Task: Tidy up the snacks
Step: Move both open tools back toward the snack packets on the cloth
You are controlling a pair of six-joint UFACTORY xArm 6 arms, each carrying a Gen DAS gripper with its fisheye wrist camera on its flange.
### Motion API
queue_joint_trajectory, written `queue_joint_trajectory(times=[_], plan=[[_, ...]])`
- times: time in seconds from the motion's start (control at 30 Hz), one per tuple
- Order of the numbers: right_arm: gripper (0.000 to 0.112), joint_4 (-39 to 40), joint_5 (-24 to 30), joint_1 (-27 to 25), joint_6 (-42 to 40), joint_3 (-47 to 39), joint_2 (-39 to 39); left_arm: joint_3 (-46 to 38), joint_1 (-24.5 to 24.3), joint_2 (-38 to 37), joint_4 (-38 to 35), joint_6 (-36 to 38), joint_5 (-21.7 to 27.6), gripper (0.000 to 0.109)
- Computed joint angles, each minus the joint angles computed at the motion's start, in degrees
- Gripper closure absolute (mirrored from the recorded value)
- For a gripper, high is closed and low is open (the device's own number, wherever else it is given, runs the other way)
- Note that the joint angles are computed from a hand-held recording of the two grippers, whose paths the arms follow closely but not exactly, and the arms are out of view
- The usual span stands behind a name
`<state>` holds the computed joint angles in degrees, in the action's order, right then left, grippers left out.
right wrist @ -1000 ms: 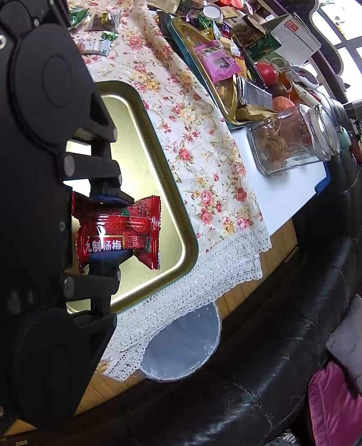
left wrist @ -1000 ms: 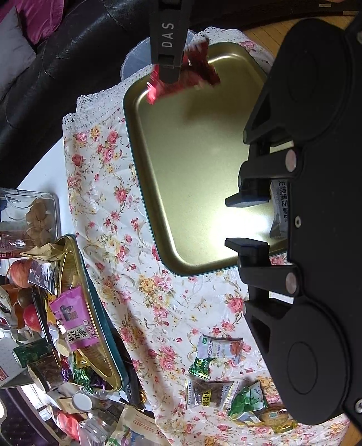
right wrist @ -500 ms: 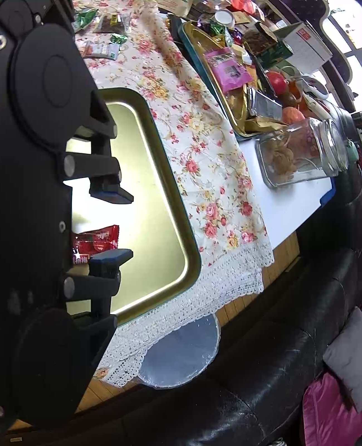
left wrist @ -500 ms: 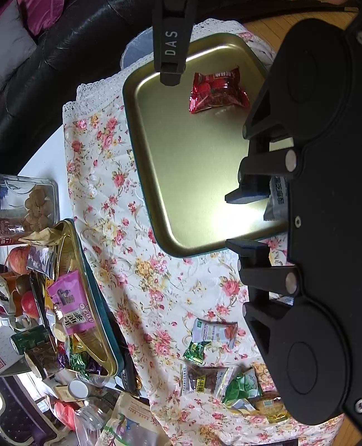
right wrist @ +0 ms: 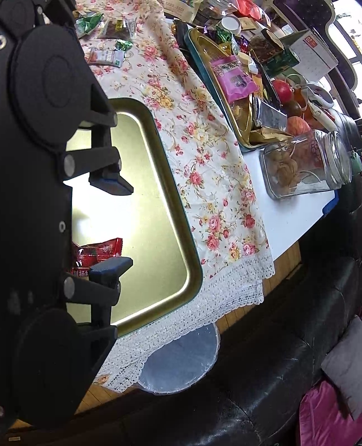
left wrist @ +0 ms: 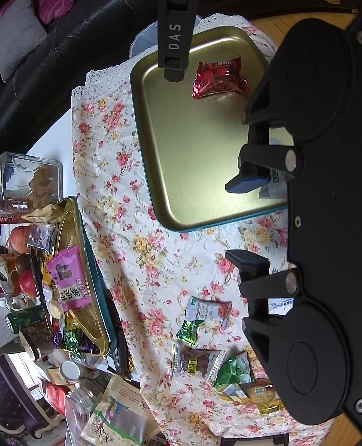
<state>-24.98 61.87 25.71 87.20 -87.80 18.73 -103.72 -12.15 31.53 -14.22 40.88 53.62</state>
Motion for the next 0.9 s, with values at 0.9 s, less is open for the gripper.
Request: queue_joint_trajectory(times=[0.9], plan=[[0.048,8.85,2.86,1.03,-9.33,-20.11,13.32,-26.54,6.28,15.69,5.26,-7.89,14.96,0.055]])
